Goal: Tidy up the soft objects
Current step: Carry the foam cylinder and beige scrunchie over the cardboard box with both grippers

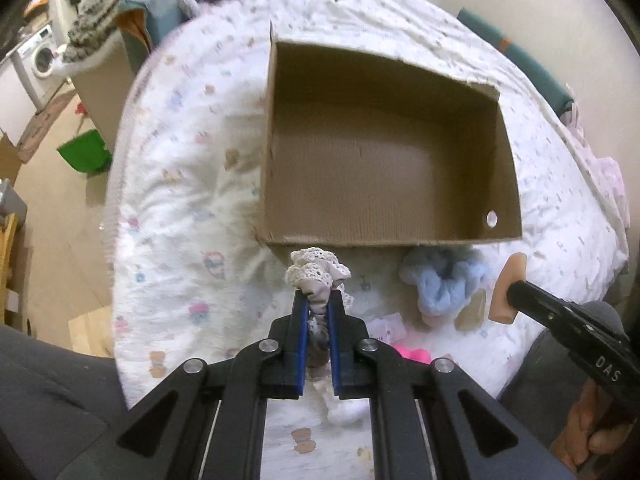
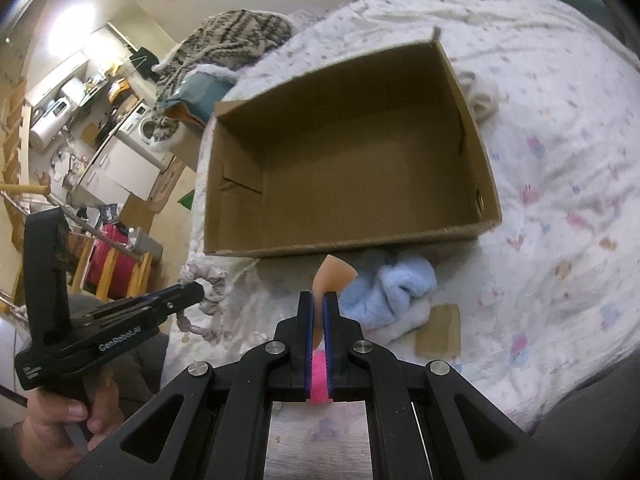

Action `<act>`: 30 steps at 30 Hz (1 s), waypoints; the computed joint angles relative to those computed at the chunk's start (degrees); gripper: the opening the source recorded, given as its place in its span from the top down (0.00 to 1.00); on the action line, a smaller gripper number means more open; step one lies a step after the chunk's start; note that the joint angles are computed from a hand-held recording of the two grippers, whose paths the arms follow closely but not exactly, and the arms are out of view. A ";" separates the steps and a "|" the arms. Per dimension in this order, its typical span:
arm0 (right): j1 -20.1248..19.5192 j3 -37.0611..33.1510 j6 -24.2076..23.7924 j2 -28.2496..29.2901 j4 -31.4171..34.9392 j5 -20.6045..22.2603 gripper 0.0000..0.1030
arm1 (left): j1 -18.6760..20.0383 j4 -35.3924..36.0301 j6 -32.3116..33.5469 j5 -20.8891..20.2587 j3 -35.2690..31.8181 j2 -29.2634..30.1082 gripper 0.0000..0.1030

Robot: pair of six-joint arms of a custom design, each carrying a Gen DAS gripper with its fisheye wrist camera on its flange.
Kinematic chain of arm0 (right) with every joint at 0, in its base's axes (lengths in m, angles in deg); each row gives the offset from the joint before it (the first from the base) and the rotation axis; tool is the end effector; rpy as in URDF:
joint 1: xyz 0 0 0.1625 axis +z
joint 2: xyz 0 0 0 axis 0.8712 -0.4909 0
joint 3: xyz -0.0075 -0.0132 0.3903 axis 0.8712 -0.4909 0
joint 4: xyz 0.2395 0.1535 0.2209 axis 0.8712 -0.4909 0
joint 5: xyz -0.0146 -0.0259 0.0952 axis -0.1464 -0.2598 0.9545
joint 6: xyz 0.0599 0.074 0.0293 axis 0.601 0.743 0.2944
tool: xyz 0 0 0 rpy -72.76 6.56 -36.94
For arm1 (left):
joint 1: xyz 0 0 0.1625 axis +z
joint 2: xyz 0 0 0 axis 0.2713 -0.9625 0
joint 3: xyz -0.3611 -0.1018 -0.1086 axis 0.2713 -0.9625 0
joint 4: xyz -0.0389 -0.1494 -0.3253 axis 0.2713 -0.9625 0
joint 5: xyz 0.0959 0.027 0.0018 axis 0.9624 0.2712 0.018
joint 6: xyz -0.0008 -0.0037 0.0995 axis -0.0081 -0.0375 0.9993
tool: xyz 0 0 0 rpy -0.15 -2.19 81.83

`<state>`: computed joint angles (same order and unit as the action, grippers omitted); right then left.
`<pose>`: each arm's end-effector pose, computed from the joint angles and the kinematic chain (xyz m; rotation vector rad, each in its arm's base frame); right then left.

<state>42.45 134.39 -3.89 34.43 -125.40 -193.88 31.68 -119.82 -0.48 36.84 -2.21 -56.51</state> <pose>0.2396 -0.6161 0.2766 0.1614 -2.7028 0.7636 -0.3379 -0.6569 0.2313 0.4166 2.4836 -0.4435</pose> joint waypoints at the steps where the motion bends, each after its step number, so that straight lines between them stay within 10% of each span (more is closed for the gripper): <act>1: 0.13 -0.52 -0.39 0.17 0.09 -0.10 0.94 | -0.37 -0.34 -0.31 0.23 -0.17 0.16 0.92; 30: -1.74 -23.80 -5.54 13.39 9.61 -2.07 0.94 | 2.99 12.95 5.83 2.54 -41.08 24.40 0.92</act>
<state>40.70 110.59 -9.42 47.81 -115.79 -195.96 34.68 -106.87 5.35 39.38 -43.29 -32.11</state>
